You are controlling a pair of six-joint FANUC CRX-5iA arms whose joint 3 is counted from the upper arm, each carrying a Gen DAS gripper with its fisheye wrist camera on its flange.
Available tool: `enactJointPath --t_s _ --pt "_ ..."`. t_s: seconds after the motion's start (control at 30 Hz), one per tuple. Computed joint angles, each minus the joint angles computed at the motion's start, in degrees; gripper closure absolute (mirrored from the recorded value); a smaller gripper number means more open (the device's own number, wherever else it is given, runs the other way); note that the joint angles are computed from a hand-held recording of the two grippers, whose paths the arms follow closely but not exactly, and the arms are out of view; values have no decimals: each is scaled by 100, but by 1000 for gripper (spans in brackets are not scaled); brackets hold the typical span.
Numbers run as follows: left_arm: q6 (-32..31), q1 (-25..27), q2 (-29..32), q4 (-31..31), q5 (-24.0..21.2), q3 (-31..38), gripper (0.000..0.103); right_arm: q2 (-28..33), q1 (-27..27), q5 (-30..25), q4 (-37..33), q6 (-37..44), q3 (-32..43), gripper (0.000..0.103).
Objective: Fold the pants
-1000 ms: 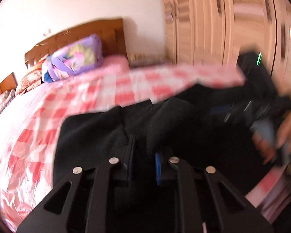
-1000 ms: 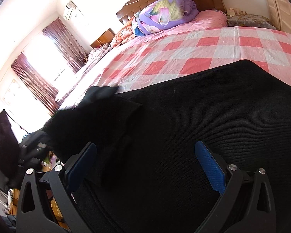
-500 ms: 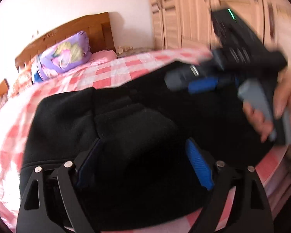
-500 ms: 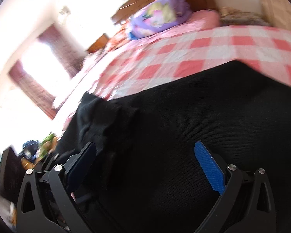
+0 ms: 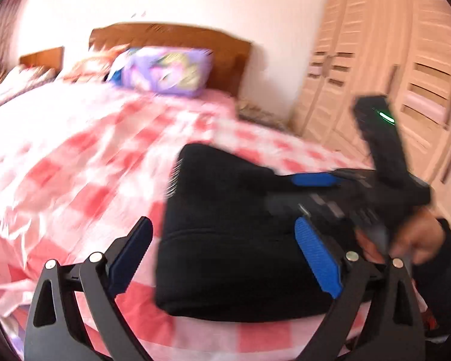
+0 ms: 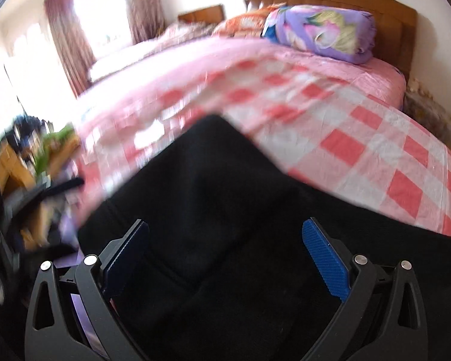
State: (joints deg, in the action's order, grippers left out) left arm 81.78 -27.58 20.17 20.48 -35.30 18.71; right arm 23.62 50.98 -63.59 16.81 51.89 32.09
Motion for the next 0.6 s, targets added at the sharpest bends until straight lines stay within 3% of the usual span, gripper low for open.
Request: enactJointPath --t_s 0.07,0.13,0.27,0.37,0.43,0.53,0.6 --pt "383 -81 250 -645 -512 449 9 39 145 -287 432 39 -277 4" --pt "347 -152 362 -758 -759 503 9 -352 95 169 185 -215 -791 4" --pt "242 -122 73 -435 -277 -85 9 -1197 -5 785 -186 -654 -1625 4" --pt "-199 -2 -318 69 312 -790 8 -1868 -108 1410 -290 -1294 -2395 4" --pt "3 83 -424 -10 363 -920 8 -2073 -278 1579 -720 -1575 -2566 4" --pt "-244 196 -532 711 522 -1317 8 -2321 -638 1973 -2050 -1534 -2789 4" --pt "-369 197 -538 990 633 -1434 8 -2513 -701 2466 -2360 -1508 -3077 4"
